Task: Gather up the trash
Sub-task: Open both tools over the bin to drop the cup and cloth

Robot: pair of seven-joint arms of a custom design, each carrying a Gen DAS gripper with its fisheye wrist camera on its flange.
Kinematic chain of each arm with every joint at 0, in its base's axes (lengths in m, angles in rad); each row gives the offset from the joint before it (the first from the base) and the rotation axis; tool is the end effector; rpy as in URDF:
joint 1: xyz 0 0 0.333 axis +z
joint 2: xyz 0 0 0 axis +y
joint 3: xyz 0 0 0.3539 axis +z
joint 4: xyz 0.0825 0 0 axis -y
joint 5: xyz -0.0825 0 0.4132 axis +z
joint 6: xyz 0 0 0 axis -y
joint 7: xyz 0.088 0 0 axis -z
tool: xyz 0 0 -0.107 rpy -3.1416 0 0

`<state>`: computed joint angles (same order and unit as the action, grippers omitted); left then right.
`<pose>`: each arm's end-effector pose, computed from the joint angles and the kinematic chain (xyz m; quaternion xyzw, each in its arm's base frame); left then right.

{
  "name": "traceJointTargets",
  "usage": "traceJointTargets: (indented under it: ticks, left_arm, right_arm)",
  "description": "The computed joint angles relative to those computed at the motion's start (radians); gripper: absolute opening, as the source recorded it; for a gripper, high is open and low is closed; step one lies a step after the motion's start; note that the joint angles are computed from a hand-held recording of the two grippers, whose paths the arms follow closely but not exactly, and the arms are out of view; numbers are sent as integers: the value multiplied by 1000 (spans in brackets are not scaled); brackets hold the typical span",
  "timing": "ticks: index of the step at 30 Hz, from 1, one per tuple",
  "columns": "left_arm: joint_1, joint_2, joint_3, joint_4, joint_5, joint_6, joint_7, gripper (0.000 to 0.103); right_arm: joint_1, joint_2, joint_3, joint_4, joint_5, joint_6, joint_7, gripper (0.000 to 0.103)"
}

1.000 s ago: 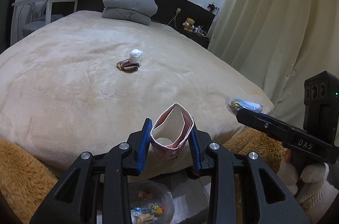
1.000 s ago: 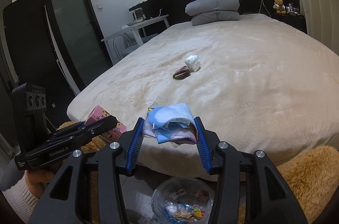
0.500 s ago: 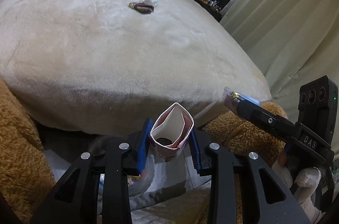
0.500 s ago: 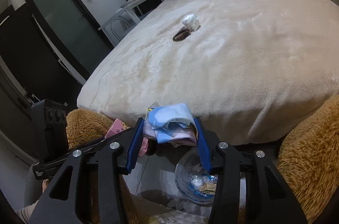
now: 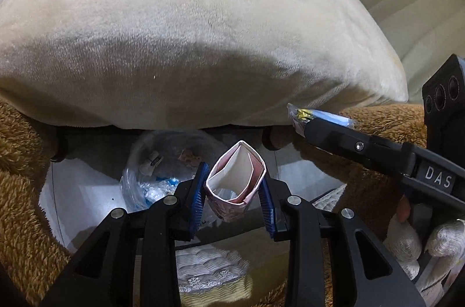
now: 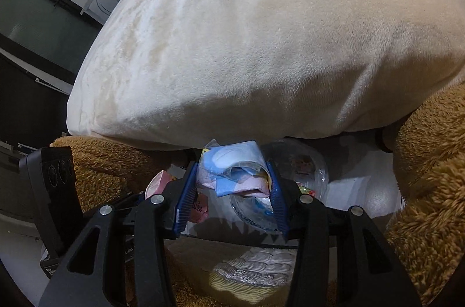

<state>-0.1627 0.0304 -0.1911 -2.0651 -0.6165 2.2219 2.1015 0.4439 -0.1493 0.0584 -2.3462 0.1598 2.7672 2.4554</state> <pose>0.5528 -0.2229 0.4591 0.4783 -0.8381 0.2342 0.1179 0.4794 0.2566 0.4769 -0.4842 0.8276 0.0187 0.2835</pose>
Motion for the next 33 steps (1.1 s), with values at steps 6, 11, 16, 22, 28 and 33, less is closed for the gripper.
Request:
traceJointTargets:
  ticks: [6, 11, 16, 22, 28, 33]
  left_arm:
    - [-12, 32, -5, 15, 87, -5, -50, 33]
    - [-27, 71, -9, 38, 156, -18, -106, 33]
    - [-38, 81, -10, 48, 206, -32, -128, 33]
    - [-41, 89, -10, 54, 225, -41, -141, 33]
    - [-40, 87, -8, 56, 236, -52, -139, 33]
    - [-42, 81, -8, 47, 245, -42, -144, 33]
  right_arm:
    - [1, 33, -7, 18, 87, -37, -33, 47]
    - [-8, 58, -6, 29, 179, -52, -79, 47]
    - [-27, 81, 11, 46, 202, -77, -94, 47]
    - [-42, 104, 27, 70, 202, -108, -100, 47]
    - [-54, 119, 41, 86, 184, -118, -89, 48]
    - [-58, 109, 42, 75, 189, -112, -93, 48]
